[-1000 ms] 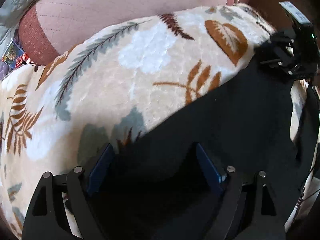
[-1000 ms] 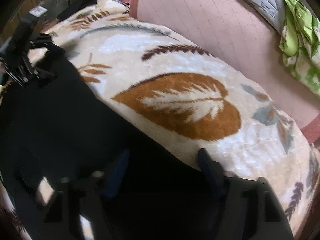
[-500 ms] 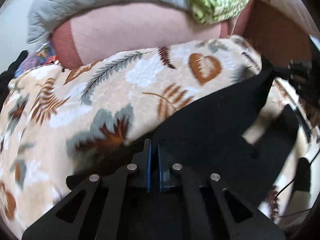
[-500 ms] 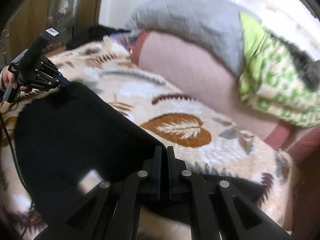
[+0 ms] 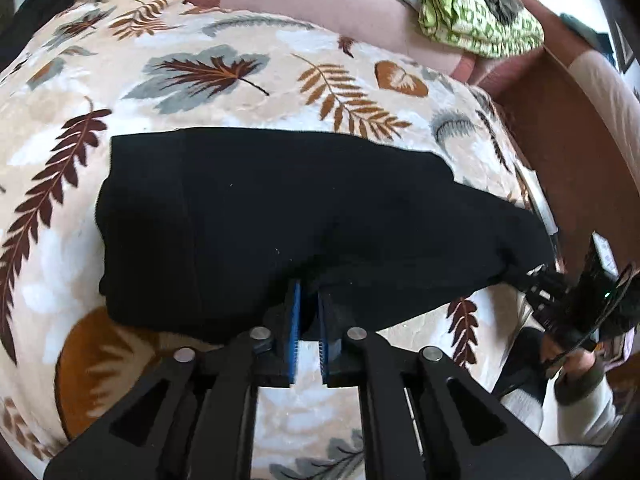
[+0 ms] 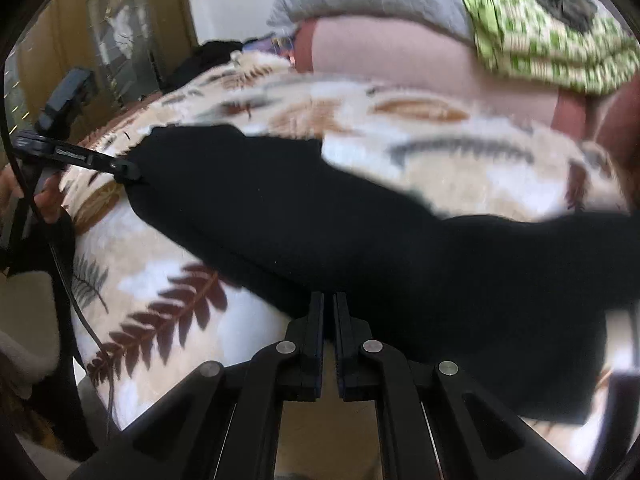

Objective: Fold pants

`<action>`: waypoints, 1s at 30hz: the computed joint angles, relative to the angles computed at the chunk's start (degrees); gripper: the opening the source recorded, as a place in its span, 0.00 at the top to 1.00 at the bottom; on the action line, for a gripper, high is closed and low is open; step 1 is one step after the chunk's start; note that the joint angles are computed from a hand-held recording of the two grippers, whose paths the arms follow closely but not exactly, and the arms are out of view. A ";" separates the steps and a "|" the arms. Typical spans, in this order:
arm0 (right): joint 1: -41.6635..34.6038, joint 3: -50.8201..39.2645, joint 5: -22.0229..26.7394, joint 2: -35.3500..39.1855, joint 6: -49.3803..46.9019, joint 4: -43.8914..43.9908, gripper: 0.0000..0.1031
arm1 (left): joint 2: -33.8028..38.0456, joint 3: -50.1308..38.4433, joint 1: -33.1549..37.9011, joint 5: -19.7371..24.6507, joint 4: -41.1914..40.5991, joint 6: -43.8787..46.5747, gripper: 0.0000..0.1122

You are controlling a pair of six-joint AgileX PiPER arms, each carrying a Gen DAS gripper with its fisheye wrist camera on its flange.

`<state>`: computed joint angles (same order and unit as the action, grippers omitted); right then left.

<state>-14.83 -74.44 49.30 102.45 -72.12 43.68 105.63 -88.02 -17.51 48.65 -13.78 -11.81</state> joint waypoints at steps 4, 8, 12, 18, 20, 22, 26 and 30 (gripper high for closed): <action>-0.61 2.43 0.01 -3.27 -2.51 5.02 0.86 | -3.25 2.93 0.24 -2.54 2.45 -5.94 0.65; 2.31 5.90 1.46 -7.14 -8.64 12.83 0.65 | -8.66 8.72 1.72 -9.30 9.09 -17.81 0.42; 11.36 7.04 -2.13 -7.26 -12.96 16.51 0.36 | -7.27 8.40 3.99 -10.15 11.62 -23.11 0.30; 25.52 4.17 -14.35 -1.64 -10.65 13.06 0.43 | -0.56 3.56 4.04 -6.94 12.95 -20.51 0.31; 28.21 1.63 -17.79 0.78 -2.62 6.52 0.88 | 1.07 2.10 3.92 -5.99 12.70 -19.58 0.46; 27.15 -0.92 -14.84 1.83 2.74 6.01 0.96 | 1.78 0.34 4.51 -4.12 11.45 -17.33 0.57; 26.25 1.87 -12.53 -3.11 0.91 9.16 0.96 | 0.39 -0.73 5.32 -4.34 13.09 -15.88 0.74; 29.13 3.88 -13.67 -2.72 2.96 7.71 0.96 | 1.76 -2.57 4.61 -1.09 18.31 -19.33 0.74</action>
<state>14.30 -70.56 35.63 99.73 -69.15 51.39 107.40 -90.59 -12.90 47.56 4.53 -31.14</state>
